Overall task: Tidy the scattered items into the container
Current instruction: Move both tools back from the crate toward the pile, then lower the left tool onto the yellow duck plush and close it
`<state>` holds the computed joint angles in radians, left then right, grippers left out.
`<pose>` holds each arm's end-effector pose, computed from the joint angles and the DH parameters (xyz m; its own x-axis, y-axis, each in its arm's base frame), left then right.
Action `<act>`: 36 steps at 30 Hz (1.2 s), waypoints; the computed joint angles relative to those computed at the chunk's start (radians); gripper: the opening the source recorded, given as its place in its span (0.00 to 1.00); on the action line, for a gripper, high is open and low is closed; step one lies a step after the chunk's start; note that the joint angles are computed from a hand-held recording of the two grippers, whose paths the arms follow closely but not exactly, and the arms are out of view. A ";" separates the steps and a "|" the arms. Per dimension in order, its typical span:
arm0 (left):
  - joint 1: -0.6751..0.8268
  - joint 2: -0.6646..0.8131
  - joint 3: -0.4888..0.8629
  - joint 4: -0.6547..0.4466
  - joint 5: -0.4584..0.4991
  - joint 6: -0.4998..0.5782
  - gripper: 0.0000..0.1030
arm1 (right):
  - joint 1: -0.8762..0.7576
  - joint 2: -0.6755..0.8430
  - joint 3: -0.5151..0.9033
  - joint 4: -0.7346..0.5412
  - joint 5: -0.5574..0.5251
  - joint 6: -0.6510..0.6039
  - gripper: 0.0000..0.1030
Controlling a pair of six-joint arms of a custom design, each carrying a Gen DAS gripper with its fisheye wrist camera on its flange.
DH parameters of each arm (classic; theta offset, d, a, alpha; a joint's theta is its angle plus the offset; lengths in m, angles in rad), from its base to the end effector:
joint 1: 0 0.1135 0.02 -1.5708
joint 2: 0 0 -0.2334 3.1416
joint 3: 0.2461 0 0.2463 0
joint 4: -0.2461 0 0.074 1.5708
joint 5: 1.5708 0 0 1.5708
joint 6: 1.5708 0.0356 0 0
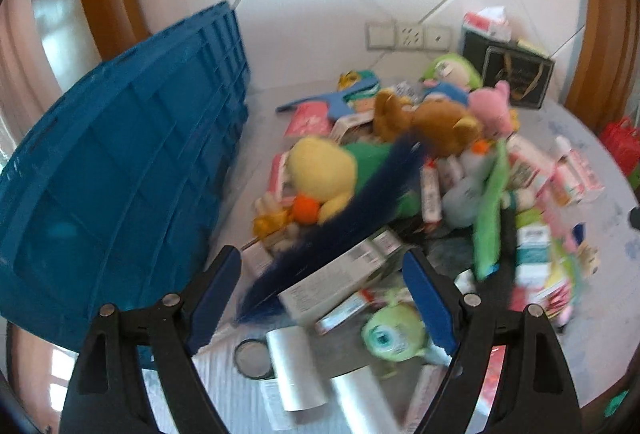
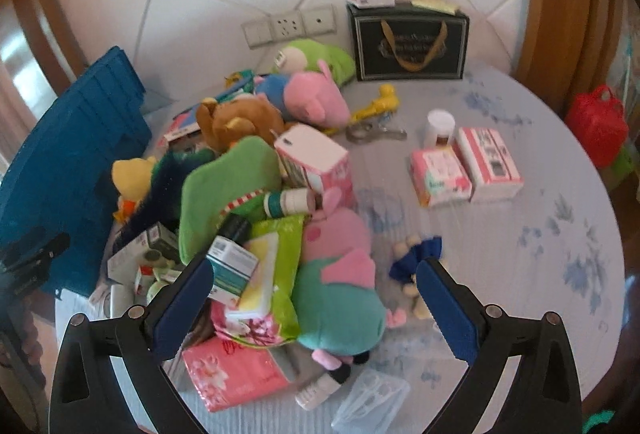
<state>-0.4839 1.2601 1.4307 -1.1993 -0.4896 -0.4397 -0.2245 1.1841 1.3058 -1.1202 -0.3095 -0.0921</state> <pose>0.2098 -0.0914 0.3451 -0.7695 -0.0199 -0.6383 -0.1456 0.9787 0.1449 0.2171 -0.0385 0.3275 -0.8208 0.0976 -0.5628 -0.0243 0.9784 0.2052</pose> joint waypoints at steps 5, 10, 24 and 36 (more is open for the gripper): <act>0.095 -0.040 -0.113 0.065 0.073 0.067 0.81 | 0.035 0.006 -0.033 0.018 0.043 0.020 0.99; 0.183 -0.007 -0.107 0.121 0.135 0.124 0.81 | 0.119 0.058 0.015 0.041 0.093 0.094 0.99; 0.309 0.407 0.234 0.173 0.172 0.125 0.81 | 0.254 0.501 0.427 0.097 0.109 0.084 0.99; 0.341 0.680 0.376 0.244 0.214 0.078 0.81 | 0.312 0.873 0.841 0.015 0.105 0.056 0.99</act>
